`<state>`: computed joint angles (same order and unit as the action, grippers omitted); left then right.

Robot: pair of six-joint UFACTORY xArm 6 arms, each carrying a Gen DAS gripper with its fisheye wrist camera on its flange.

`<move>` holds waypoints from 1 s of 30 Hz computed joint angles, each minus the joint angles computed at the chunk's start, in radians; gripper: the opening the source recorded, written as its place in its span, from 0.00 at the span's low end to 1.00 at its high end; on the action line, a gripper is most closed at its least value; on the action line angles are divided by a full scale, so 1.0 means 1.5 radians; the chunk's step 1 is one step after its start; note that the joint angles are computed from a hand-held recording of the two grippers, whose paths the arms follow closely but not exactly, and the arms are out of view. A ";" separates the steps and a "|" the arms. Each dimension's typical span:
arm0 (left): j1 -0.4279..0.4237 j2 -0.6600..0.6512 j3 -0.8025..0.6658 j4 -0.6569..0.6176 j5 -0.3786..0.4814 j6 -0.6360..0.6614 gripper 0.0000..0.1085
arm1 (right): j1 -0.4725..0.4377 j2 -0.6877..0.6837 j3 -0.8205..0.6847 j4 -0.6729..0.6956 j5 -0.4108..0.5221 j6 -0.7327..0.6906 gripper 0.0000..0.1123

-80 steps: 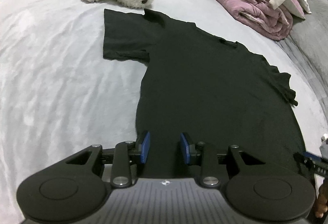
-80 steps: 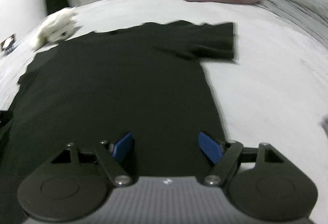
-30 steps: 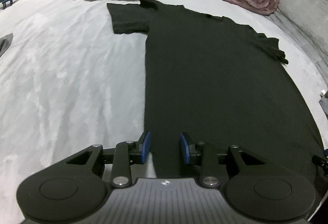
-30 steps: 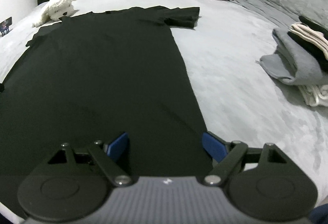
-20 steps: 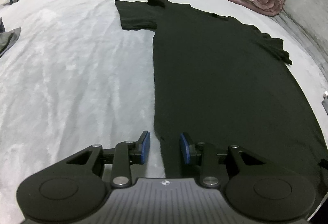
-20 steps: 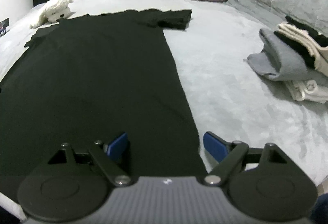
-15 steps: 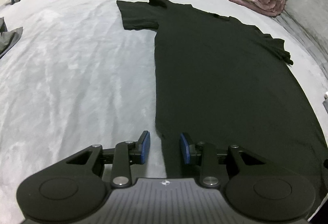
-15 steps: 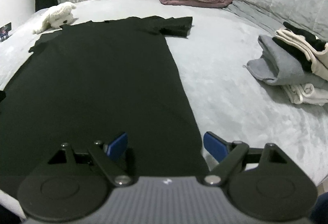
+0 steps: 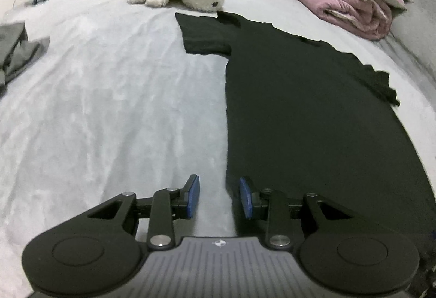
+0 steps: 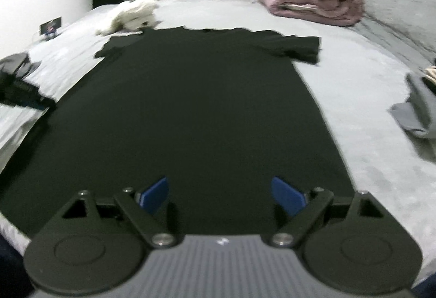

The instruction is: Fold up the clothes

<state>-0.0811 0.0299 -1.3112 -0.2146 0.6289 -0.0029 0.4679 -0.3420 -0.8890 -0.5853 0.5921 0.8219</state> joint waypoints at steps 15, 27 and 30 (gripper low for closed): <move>-0.020 -0.003 0.021 0.098 -0.052 -0.071 0.43 | 0.048 0.087 -0.017 0.013 -0.148 0.030 0.91; -0.026 -0.007 0.029 0.101 -0.079 -0.101 0.62 | 0.058 0.101 -0.017 -0.175 -0.134 0.227 0.92; -0.031 -0.025 0.057 0.145 -0.131 -0.139 0.64 | 0.066 0.100 -0.024 -0.178 -0.128 0.235 0.92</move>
